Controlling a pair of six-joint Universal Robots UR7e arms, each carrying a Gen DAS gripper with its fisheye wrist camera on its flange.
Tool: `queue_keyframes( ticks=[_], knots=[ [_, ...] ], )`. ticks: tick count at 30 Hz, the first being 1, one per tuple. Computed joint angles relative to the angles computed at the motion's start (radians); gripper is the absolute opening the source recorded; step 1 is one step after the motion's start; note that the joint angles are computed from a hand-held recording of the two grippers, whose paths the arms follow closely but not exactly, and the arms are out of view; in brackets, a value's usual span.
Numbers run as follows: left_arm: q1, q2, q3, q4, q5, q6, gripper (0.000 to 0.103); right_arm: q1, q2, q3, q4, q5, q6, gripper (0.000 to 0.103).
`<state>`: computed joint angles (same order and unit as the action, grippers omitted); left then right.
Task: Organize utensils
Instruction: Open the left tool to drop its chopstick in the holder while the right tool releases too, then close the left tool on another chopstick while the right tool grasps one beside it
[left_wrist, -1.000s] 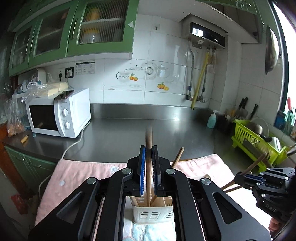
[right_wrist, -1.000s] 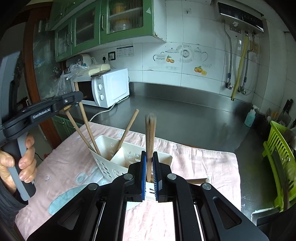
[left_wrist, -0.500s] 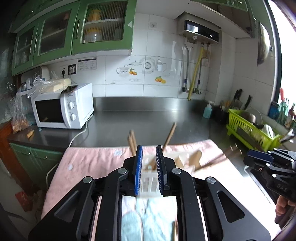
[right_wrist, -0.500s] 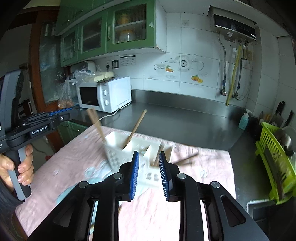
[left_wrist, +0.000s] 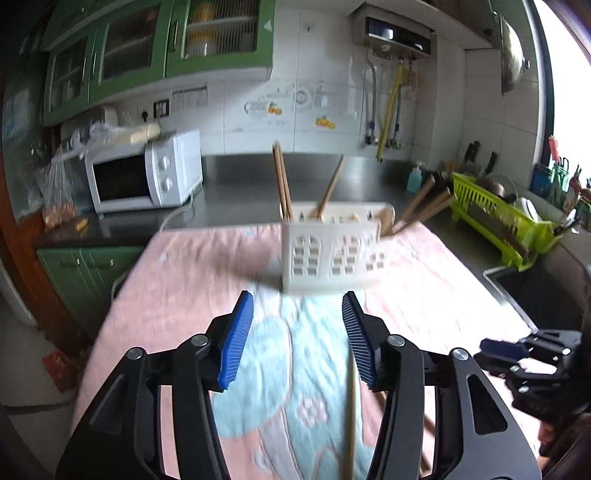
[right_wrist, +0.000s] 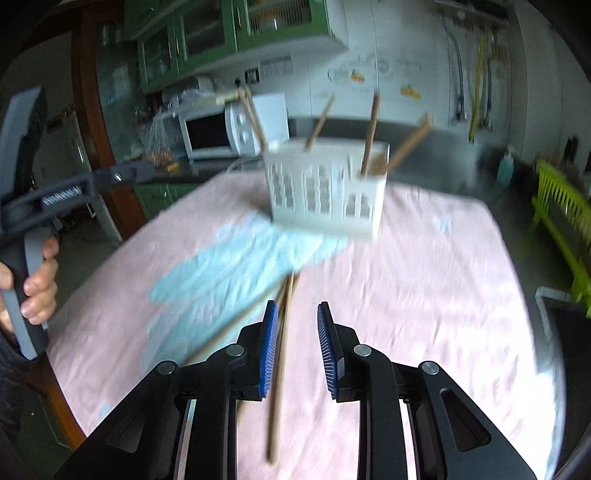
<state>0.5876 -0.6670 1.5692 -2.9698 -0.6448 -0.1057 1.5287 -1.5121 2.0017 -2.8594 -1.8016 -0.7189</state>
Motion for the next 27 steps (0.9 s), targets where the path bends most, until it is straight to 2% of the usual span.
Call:
queue_keyframes(
  ticks=[4, 10, 14, 27],
  knots=[
    [-0.001, -0.019, 0.076, 0.039, -0.005, -0.073, 0.059, -0.037, -0.010, 0.053, 0.017, -0.004, 0.021, 0.022],
    [0.008, -0.024, 0.136, 0.093, -0.036, -0.146, 0.060, -0.073, -0.009, 0.095, 0.026, 0.018, 0.048, 0.021],
    [0.019, -0.023, 0.157, 0.124, -0.061, -0.186, 0.060, -0.069, 0.006, 0.100, 0.017, 0.000, 0.045, 0.021],
    [0.024, -0.008, 0.201, 0.146, -0.124, -0.211, 0.060, -0.080, 0.047, 0.097, -0.006, -0.027, 0.047, 0.014]
  ],
)
